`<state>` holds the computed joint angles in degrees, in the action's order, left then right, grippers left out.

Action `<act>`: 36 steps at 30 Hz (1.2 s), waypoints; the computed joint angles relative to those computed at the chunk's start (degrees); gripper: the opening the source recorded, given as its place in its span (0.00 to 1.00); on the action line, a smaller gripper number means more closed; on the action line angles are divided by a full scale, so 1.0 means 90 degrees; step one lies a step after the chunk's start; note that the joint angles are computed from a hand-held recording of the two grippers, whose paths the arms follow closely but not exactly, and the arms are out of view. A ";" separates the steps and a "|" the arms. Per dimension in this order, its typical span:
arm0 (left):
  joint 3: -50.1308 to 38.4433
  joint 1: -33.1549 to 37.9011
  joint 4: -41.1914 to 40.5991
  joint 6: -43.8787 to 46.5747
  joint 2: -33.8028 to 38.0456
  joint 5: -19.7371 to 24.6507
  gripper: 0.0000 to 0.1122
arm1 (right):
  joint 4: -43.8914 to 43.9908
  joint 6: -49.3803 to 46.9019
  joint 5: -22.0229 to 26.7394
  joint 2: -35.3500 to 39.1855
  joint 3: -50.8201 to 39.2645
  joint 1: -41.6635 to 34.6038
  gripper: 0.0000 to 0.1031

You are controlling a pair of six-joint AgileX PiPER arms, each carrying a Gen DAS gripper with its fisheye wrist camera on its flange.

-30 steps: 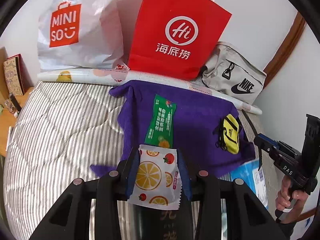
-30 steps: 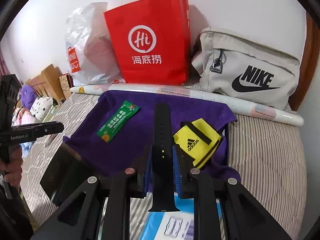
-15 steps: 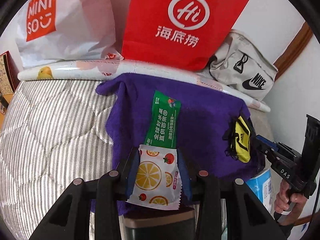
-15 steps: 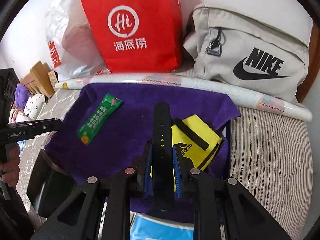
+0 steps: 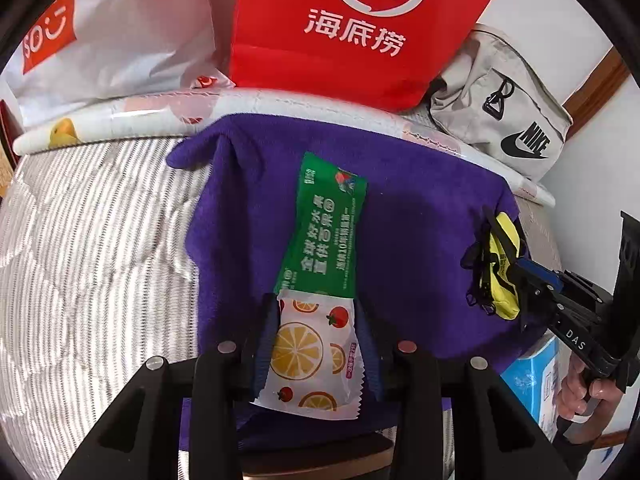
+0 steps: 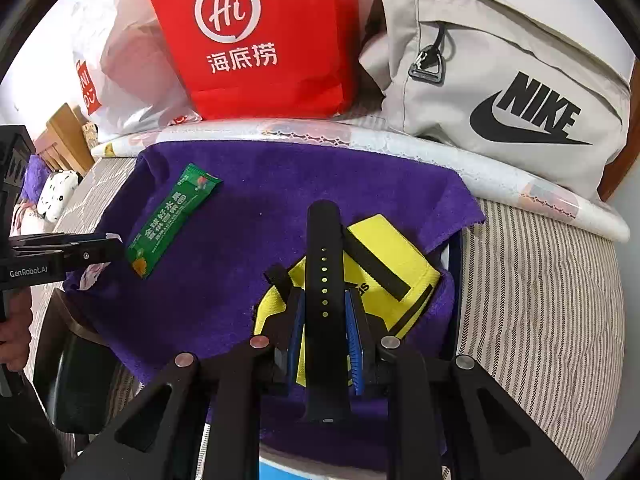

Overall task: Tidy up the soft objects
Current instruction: 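Lower the packet and strap onto the purple towel and open both tools, then move both tools back toward the white gloves and foam sponge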

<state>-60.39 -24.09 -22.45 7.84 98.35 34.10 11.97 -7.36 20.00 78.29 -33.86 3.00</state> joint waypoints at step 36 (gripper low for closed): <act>0.1319 -0.0666 0.2086 -0.2181 -0.2466 0.0086 0.54 | -0.1424 0.2168 0.1620 -0.3811 0.0888 0.0797 0.57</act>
